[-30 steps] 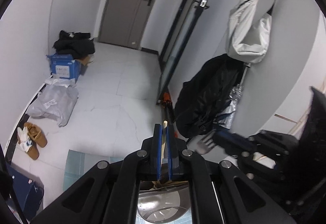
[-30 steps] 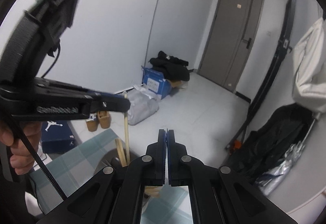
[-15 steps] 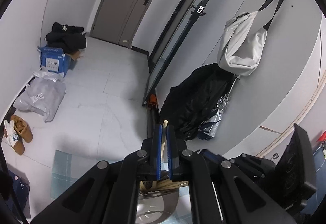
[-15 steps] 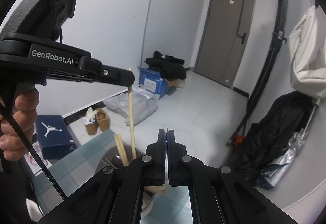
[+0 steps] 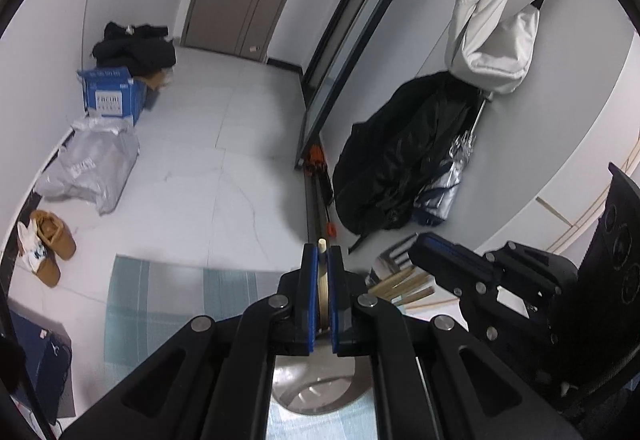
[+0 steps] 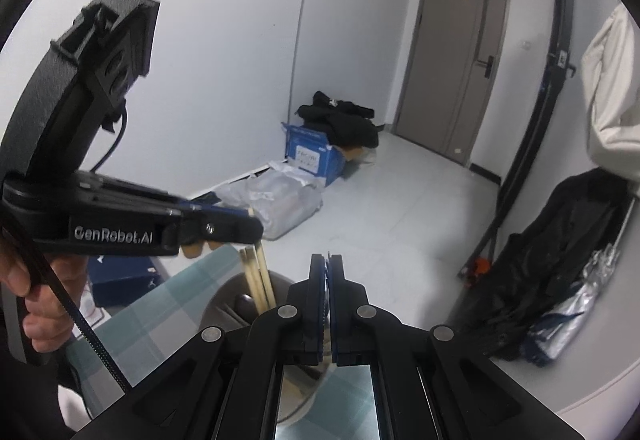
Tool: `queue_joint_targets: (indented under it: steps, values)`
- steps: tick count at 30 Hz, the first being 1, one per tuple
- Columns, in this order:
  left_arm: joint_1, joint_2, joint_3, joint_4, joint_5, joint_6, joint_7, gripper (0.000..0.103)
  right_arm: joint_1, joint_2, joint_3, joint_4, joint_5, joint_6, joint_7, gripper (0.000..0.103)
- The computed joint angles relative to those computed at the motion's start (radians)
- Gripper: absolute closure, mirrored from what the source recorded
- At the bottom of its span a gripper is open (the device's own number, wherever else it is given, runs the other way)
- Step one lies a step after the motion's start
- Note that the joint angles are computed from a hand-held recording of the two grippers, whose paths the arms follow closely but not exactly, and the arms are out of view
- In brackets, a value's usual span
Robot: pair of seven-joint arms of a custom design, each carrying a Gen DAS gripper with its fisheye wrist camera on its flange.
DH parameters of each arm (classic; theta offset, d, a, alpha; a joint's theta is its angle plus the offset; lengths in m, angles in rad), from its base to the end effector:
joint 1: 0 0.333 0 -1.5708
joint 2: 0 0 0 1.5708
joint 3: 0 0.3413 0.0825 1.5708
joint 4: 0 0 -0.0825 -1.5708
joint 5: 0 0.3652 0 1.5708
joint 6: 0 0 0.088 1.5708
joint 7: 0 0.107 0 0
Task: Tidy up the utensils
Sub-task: 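Open both tools to drop the chopstick and fork into the holder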
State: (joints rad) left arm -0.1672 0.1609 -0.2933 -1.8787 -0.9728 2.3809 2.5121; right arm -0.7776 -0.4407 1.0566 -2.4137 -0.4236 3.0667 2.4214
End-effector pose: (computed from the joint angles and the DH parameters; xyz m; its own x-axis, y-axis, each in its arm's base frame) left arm 0.5551 -0.2734 0.5022 -0.7363 -0.5255 0.4262 -0.6570 0.4046 -0.6361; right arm 0.4458 0.2151 0.5082 -0.0531 -0.9971 0.0552 -0.5769 -0.0145 -0.8167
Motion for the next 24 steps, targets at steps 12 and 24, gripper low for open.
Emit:
queue_joint_targets:
  steps: [12,24]
  values:
    - [-0.003,-0.059,0.011,-0.049,-0.049,0.08,-0.001,0.043,0.037,0.047,-0.019,-0.025,0.082,0.059,-0.008,0.099]
    - [-0.077,-0.174,0.042,-0.157,-0.147,0.405,0.054,0.001,0.151,-0.141,-0.087,-0.149,0.288,0.144,0.055,0.057]
